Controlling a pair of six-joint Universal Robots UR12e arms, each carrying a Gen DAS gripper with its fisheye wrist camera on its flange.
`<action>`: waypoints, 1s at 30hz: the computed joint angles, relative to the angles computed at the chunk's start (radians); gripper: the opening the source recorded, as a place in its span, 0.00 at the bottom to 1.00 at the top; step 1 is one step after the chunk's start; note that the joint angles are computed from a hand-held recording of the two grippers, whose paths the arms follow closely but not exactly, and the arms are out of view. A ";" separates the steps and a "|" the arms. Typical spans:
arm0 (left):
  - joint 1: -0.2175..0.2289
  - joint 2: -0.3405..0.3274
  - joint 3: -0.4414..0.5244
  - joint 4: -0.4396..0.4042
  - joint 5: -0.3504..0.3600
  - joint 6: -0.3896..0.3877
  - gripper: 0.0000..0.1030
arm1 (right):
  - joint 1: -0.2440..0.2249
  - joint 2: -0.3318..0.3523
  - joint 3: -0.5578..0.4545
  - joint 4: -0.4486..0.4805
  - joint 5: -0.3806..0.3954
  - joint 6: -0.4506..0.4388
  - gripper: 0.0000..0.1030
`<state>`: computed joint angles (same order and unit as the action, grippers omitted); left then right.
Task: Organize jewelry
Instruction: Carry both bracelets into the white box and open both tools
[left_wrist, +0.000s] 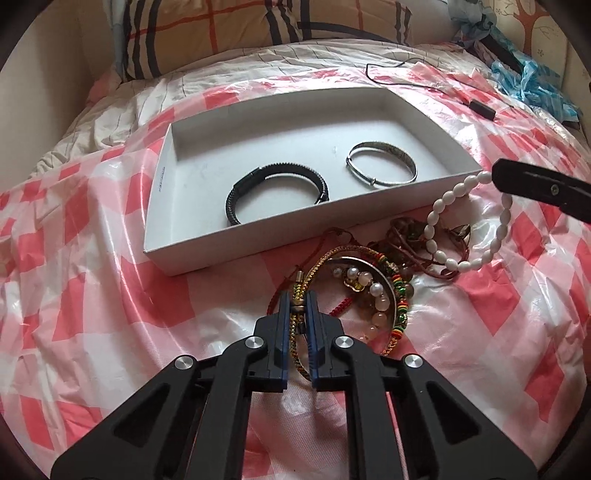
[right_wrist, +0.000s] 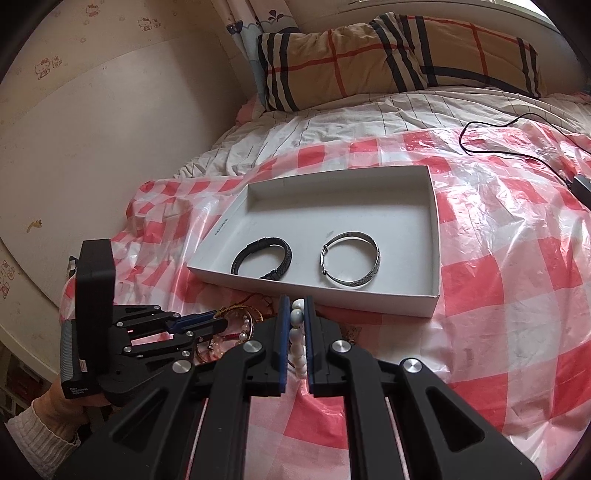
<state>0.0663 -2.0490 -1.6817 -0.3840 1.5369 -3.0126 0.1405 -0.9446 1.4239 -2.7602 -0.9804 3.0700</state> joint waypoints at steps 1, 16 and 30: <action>0.003 0.006 -0.004 0.008 -0.015 -0.004 0.07 | -0.002 0.000 0.001 -0.006 0.009 0.005 0.08; 0.066 0.050 -0.063 0.195 -0.269 -0.152 0.07 | -0.032 0.013 0.008 -0.144 0.142 0.130 0.08; 0.059 0.032 -0.035 0.209 -0.263 -0.193 0.07 | -0.034 0.026 0.001 -0.230 0.157 0.179 0.08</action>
<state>0.1251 -2.0172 -1.7171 -0.1751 1.2739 -3.2057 0.1063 -0.9189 1.4247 -2.9906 -0.8233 3.2495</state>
